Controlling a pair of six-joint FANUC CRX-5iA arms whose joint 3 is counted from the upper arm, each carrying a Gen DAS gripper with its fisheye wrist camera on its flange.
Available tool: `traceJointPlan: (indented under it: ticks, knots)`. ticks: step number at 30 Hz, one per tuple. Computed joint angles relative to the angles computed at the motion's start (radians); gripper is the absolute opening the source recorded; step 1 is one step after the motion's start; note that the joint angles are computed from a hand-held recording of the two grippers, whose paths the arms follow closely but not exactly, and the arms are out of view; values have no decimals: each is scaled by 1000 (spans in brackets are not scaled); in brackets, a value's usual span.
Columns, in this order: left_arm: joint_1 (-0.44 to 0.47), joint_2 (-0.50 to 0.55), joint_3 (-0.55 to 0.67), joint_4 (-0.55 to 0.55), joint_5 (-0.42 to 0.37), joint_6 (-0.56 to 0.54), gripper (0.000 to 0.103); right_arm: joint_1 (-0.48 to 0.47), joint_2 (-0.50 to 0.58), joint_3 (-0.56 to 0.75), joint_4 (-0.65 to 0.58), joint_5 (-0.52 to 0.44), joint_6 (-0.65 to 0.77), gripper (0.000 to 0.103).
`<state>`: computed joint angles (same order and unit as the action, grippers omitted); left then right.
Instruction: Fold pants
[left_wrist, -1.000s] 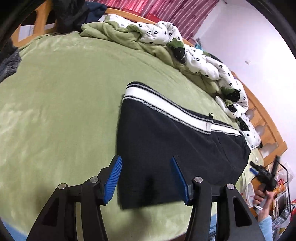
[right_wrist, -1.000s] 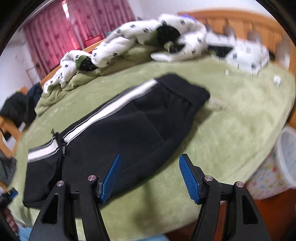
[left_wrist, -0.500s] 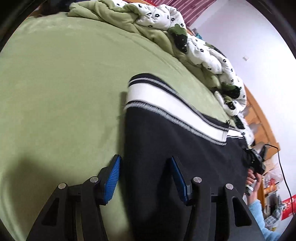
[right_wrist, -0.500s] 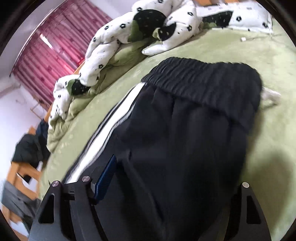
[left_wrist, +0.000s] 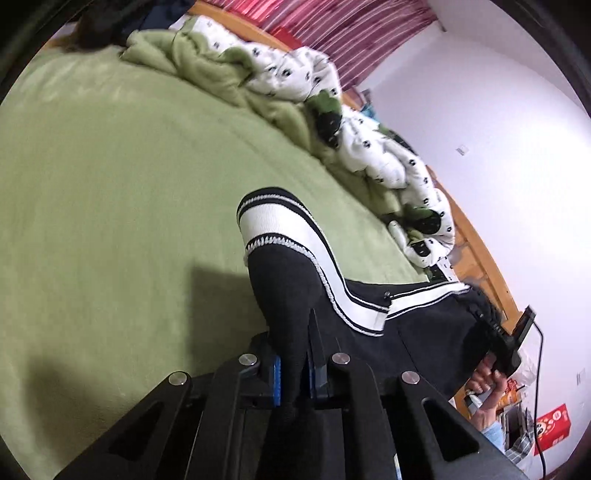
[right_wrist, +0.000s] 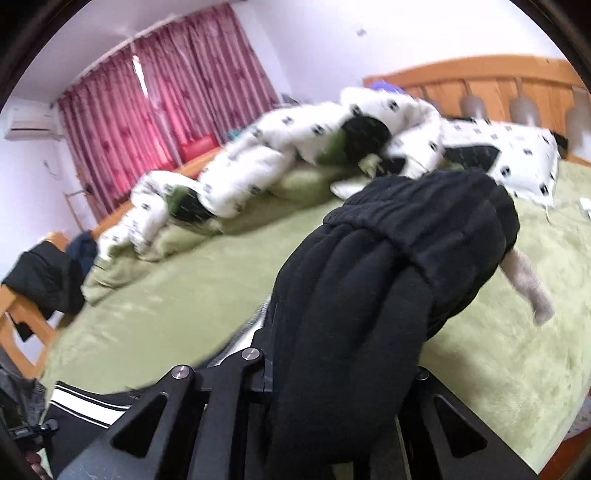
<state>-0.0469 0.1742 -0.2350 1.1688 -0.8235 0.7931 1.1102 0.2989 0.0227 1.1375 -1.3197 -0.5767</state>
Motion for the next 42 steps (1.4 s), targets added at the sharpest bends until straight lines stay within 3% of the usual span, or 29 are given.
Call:
traceJointPlan:
  ticks: [5,10,14,16,17,19,21,23,25,26,29,31,35,37,40,42]
  knots:
    - [105,-76,-22,-41,6,-6,9,8,81,161,44,71,110,12]
    - [278,-122,-32,-170,-7,59,10,-7,165,233,57,244,94,12]
    - [336,-96,-7,-361,1,105,12,-28,261,296,-82,318,128,12]
    - [328,-77,-5,-451,33,153,24,-33,316,363,-185,256,180,12]
    - [321,-79,-19,-491,68,171,27,-38,321,354,-218,251,168,12]
    - [316,-94,-42,-537,105,190,41,-46,273,253,-219,333,85,18]
    - [318,-122,-61,-557,111,192,45,-47,217,185,-283,420,79,25]
    - [323,-163,-72,-598,111,196,45,-30,188,168,-353,434,104,31]
    - [331,-223,-125,-578,135,161,51,3,185,178,-375,379,134,40]
    - [335,-252,-156,-546,132,130,53,32,192,207,-387,307,170,43]
    - [340,-314,-242,-443,97,48,53,92,205,242,-364,176,208,48]
    - [324,-342,-283,-458,113,41,56,110,197,234,-354,171,223,57]
    - [284,-399,-341,-544,207,115,56,116,211,266,-379,121,230,57]
    - [302,-432,-354,-525,180,115,57,109,192,238,-374,151,196,57]
    - [361,-474,-399,-408,92,36,58,103,182,200,-330,146,110,57]
    - [406,-506,-450,-340,54,-10,58,88,159,142,-292,196,20,59]
